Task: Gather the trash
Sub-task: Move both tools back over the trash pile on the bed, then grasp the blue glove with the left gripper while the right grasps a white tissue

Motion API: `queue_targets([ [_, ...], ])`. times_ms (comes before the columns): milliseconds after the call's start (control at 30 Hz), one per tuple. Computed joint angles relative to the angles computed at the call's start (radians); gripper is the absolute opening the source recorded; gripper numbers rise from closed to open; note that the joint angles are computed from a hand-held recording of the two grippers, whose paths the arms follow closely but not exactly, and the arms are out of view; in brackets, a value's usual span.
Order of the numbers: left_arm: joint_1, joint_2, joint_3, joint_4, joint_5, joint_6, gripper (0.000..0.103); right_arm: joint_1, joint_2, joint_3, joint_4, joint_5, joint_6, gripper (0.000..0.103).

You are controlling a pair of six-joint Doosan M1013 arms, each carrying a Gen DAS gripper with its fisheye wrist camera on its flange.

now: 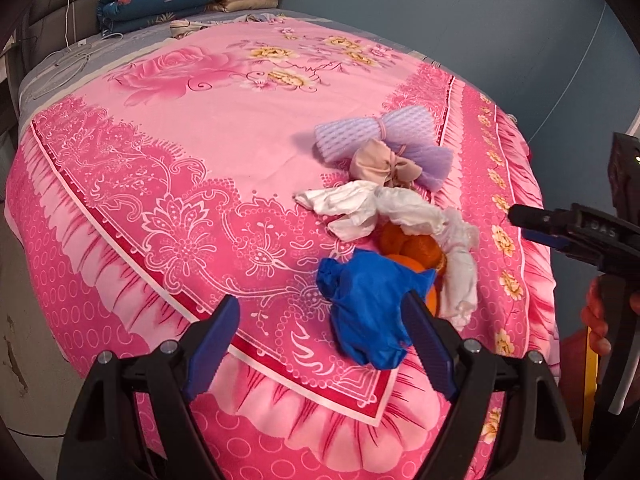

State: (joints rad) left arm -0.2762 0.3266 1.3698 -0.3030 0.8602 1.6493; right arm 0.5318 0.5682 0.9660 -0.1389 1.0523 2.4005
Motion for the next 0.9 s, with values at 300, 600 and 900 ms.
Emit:
queue_targets([
  [300,0.003,0.045,-0.039,-0.032,0.030,0.018,0.079,-0.018,0.081,-0.088,0.089,0.097,-0.054,0.052],
  [600,0.000,0.067,-0.055,-0.088,0.052,0.078,0.058,-0.020,0.127,-0.146,0.121,0.158,-0.090,0.046],
  [900,-0.002,0.064,-0.046,-0.142,0.074,0.159,0.014,-0.010,0.143,-0.166,0.111,0.161,-0.104,0.024],
])
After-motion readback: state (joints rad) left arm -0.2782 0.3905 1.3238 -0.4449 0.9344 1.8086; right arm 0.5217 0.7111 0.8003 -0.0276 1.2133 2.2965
